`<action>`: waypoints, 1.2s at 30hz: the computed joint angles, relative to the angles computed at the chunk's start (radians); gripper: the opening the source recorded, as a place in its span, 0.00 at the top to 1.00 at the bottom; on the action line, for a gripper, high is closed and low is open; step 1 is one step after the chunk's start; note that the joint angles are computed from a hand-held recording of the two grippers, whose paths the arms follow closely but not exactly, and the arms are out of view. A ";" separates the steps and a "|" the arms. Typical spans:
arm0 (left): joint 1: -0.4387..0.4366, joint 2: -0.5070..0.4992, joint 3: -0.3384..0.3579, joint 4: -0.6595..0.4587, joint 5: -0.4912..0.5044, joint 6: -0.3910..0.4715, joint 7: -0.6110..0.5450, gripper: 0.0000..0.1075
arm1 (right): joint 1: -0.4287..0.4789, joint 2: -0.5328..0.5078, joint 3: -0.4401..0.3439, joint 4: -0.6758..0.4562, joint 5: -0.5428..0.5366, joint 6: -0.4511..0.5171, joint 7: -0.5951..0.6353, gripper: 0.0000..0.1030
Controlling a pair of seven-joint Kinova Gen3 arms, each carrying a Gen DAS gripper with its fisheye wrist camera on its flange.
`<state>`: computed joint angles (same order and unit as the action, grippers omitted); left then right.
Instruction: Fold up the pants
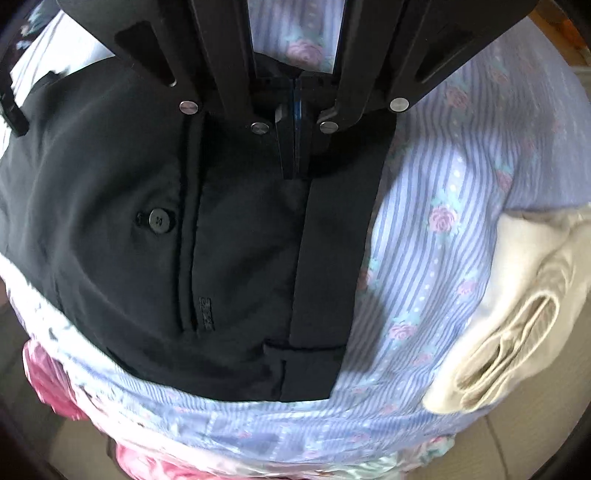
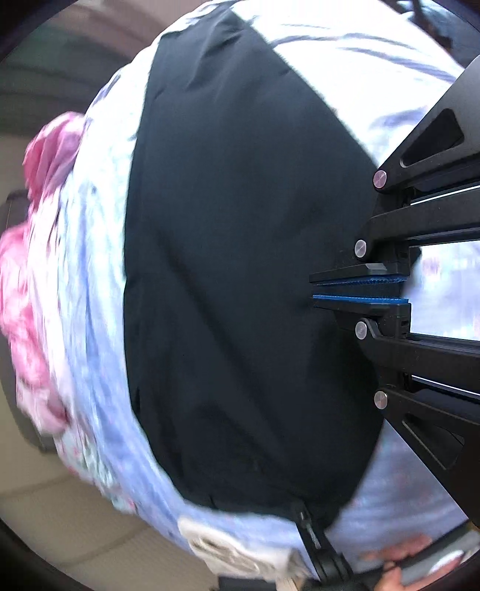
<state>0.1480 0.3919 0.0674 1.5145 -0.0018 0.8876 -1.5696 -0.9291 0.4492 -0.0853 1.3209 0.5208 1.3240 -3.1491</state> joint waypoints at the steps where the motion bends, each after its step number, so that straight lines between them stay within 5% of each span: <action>1: -0.010 0.001 0.016 0.000 -0.014 -0.001 0.013 0.96 | 0.006 -0.008 0.002 0.022 -0.012 -0.006 -0.015 0.94; 4: 0.027 0.012 0.023 -0.020 -0.102 0.023 0.105 0.96 | 0.079 -0.051 -0.011 0.137 -0.118 -0.086 -0.069 0.94; 8: 0.213 0.017 -0.065 -0.060 -0.265 0.082 0.149 0.96 | 0.126 -0.108 -0.026 0.249 -0.152 -0.139 -0.093 0.94; 12: 0.334 -0.084 -0.073 -0.023 -0.379 0.092 0.228 0.75 | 0.159 -0.191 -0.049 0.285 -0.164 -0.137 -0.053 0.93; 13: 0.326 -0.107 -0.035 -0.022 -0.391 0.101 0.242 0.75 | 0.160 -0.230 -0.057 0.306 -0.150 -0.138 -0.057 0.87; 16: 0.380 -0.170 0.039 -0.039 -0.451 0.153 0.301 0.70 | 0.174 -0.349 -0.096 0.354 -0.101 -0.108 -0.039 0.48; 18: 0.428 -0.197 0.080 -0.067 -0.467 0.189 0.349 0.57 | 0.192 -0.435 -0.123 0.390 -0.069 -0.082 -0.015 0.41; 20: 0.491 -0.190 0.116 -0.123 -0.487 0.236 0.431 0.54 | 0.221 -0.528 -0.128 0.428 -0.060 -0.058 0.062 0.37; 26: 0.751 -0.062 0.153 -0.370 -0.568 0.385 0.653 0.53 | 0.125 -0.794 0.086 0.521 -0.073 -0.023 0.306 0.33; 32: 0.888 0.096 0.126 -0.615 -0.498 0.422 0.766 0.52 | 0.206 -0.996 0.200 0.576 -0.067 -0.011 0.549 0.28; 36: 0.946 0.209 0.097 -0.757 -0.437 0.425 0.806 0.45 | 0.363 -1.056 0.291 0.610 -0.070 -0.045 0.712 0.28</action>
